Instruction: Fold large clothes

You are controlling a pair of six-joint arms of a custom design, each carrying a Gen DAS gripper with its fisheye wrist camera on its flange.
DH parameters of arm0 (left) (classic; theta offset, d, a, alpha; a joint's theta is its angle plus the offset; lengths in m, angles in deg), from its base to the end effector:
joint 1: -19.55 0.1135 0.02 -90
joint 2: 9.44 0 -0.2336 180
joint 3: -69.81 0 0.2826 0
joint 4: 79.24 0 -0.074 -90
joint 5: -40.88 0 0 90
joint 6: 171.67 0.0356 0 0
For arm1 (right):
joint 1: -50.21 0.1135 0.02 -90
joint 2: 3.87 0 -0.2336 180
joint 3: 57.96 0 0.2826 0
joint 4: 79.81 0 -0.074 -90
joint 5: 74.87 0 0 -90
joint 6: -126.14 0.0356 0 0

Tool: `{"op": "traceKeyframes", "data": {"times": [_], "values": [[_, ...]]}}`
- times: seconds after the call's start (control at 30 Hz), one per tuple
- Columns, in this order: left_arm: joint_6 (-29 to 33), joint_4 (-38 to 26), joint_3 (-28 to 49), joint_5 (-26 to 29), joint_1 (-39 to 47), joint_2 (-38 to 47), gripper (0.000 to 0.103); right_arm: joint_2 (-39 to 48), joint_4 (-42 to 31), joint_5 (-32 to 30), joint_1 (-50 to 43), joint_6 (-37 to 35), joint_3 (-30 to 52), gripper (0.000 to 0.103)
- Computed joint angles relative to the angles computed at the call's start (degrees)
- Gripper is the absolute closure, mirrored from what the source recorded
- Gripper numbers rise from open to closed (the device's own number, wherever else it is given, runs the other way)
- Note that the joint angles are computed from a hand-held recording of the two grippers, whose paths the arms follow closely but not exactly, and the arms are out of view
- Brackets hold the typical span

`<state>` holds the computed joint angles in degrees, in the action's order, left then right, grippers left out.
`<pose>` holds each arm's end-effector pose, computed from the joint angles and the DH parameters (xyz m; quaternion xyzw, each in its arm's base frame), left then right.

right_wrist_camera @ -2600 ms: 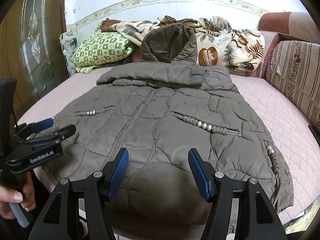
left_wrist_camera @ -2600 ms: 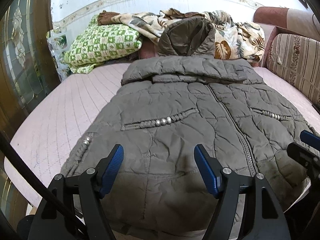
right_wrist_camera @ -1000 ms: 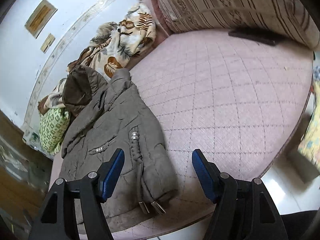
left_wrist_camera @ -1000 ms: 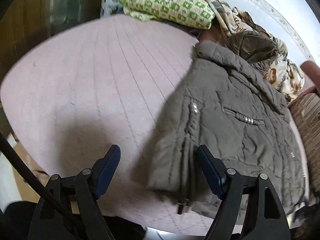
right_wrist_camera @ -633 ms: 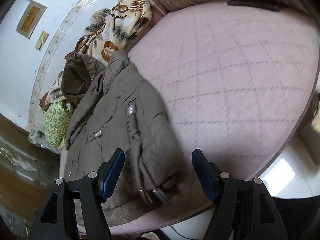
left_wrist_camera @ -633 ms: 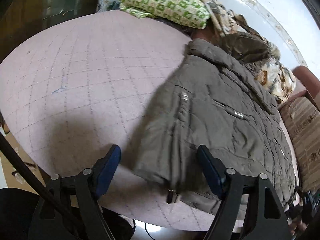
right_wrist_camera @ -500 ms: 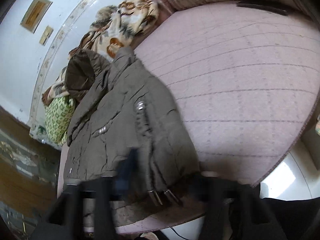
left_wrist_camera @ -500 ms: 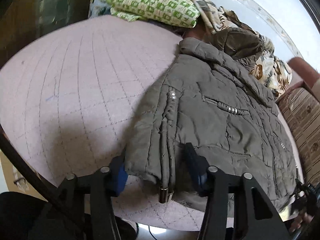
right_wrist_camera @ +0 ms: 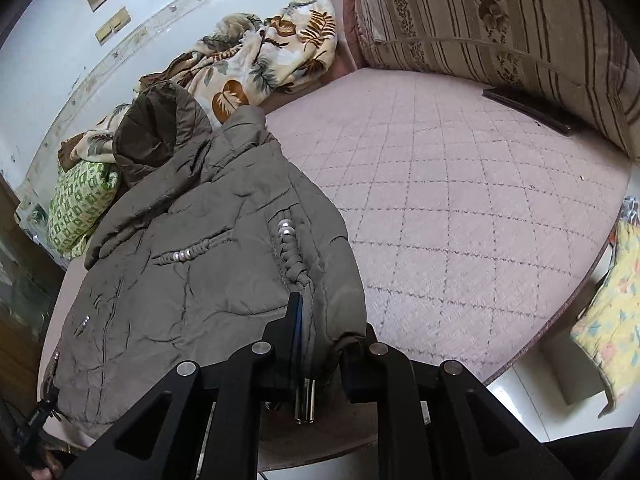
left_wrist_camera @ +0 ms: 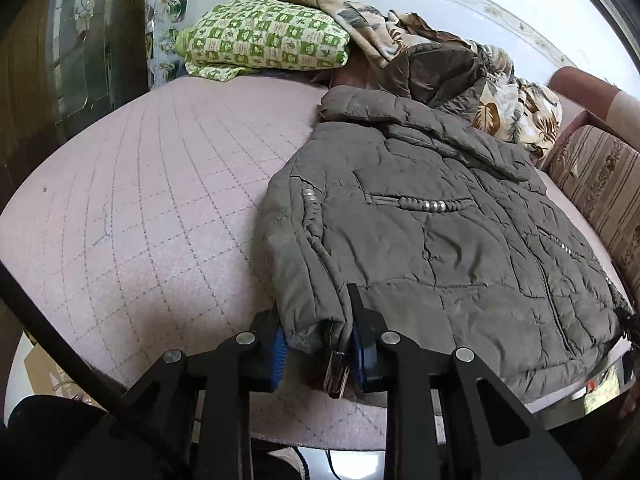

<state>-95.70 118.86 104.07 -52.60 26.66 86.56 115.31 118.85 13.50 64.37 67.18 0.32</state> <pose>0.2552 0.0340 0.0213 -0.1803 0.9011 0.0041 0.3944 0.3415 0.0872 -0.0031 0.1285 0.9052 0.1676 0.3687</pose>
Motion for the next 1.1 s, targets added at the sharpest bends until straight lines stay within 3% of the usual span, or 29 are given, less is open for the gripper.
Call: {"op": "traceKeyframes", "data": {"times": [0.13, 0.23, 0.3, 0.37, 0.57, 0.63, 0.8, 0.87, 1.1], "values": [[-0.05, 0.02, 0.17, 0.81, 0.84, 0.18, 0.078, -0.14, 0.10, 0.53, -0.13, 0.28, -0.20, 0.087], [-0.53, -0.44, -0.27, 0.37, 1.68, -1.07, 0.071, -0.08, -0.20, -1.21, -0.43, 1.16, -0.15, 0.085], [-1.50, -1.11, -0.94, -0.55, 2.55, -2.88, 0.066, -1.46, -0.34, -1.49, -1.03, 2.84, -1.32, 0.074], [-1.91, -0.84, -2.61, -2.96, 3.15, -5.90, 0.065, -4.34, -0.15, 0.82, -1.18, 4.64, -4.04, 0.054], [-1.62, -4.91, -2.95, -4.23, 2.41, -13.92, 0.056, -13.47, 4.43, 6.39, 1.26, 2.55, -11.83, 0.053], [-1.63, -6.50, -1.33, -5.26, -0.32, -14.31, 0.052, -14.17, 2.49, 7.24, 3.49, -0.90, -10.09, 0.052], [-0.95, -12.35, 6.53, -6.46, -8.16, -11.26, 0.042, -10.91, -4.14, 1.12, 7.76, -4.35, -0.99, 0.052], [-0.29, -14.95, 11.42, -7.92, -11.50, -8.78, 0.035, -9.62, -7.77, -1.30, 8.65, -5.08, 3.62, 0.052], [2.29, -21.52, 31.58, -11.38, -16.42, 4.45, 0.033, -2.74, -16.67, -2.69, 12.15, -9.17, 21.34, 0.048]]}}
